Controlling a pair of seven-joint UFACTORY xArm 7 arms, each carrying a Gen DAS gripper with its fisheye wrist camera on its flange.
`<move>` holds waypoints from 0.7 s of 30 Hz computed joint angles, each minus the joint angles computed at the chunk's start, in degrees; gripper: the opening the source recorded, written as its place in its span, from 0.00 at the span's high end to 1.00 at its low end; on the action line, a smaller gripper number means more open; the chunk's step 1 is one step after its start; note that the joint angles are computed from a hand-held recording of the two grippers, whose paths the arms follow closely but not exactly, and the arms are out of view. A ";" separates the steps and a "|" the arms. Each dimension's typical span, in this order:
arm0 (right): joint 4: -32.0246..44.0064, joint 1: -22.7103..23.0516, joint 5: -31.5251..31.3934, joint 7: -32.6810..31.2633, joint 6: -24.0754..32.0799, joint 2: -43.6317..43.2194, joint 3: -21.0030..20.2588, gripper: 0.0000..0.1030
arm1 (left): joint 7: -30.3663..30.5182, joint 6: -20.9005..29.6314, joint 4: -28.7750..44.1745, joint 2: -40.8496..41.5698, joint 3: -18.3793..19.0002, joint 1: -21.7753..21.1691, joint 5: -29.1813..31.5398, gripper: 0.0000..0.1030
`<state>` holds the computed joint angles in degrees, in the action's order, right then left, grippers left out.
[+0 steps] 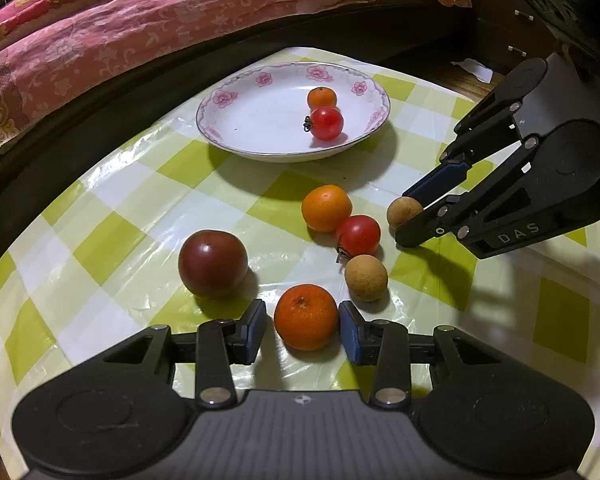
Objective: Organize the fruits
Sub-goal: 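Grasp tan round fruit with right gripper while left gripper grasps orange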
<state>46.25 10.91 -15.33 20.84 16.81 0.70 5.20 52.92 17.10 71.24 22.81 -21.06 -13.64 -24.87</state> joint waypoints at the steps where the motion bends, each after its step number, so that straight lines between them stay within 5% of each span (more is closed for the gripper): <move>1: -0.02 0.01 -0.06 0.12 0.02 -0.03 -0.01 0.79 | -0.32 -0.23 -0.14 -0.10 0.27 -0.32 0.36 0.56; 21: 0.58 -1.09 -6.04 8.37 -0.01 -1.38 -0.29 0.81 | -4.59 -0.63 4.11 0.63 1.04 -2.52 3.09 0.61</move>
<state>46.83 9.82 -21.37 29.21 16.80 -0.68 4.90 48.32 16.47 75.35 23.44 -20.02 -16.16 -21.78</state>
